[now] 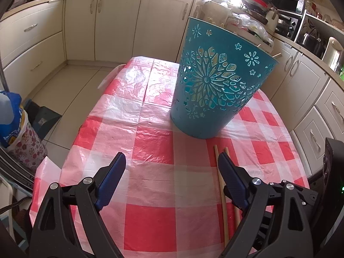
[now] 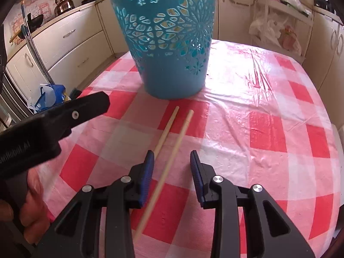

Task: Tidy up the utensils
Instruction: 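Close the right gripper on a wooden stick while the left gripper approaches another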

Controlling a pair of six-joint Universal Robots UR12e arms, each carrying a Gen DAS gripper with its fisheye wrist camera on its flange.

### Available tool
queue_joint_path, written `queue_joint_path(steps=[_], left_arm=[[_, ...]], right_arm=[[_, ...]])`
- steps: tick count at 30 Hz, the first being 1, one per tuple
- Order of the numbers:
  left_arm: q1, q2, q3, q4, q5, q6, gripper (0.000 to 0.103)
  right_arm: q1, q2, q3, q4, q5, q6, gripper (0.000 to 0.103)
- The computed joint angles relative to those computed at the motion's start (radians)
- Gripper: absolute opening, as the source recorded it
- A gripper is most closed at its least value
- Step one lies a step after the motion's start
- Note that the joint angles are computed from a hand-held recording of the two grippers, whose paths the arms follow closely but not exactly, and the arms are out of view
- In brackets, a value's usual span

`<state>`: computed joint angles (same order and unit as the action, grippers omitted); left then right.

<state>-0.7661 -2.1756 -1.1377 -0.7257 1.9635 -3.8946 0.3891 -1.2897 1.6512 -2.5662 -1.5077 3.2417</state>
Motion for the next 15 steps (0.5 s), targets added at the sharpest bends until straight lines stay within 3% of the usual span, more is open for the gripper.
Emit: queue_joint_path(steps=[3, 8, 12, 15], left_arm=[[0.002, 0.001, 0.000, -0.007, -0.006, -0.003, 0.083], [-0.003, -0.008, 0.021, -0.027, -0.041, 0.059, 0.083], [-0.019, -0.063, 0.120, -0.143, -0.041, 0.157, 0.083], [-0.023, -0.106, 0.197, -0.244, -0.057, 0.185, 0.066]], right_arm=[[0.001, -0.004, 0.005, 0.003, -0.023, -0.019, 0.034], [-0.018, -0.034, 0.041, 0.018, -0.022, -0.079, 0.017], [-0.039, -0.056, 0.068, 0.017, 0.001, -0.107, 0.010], [-0.059, -0.069, 0.080, 0.021, 0.039, -0.092, 0.007]])
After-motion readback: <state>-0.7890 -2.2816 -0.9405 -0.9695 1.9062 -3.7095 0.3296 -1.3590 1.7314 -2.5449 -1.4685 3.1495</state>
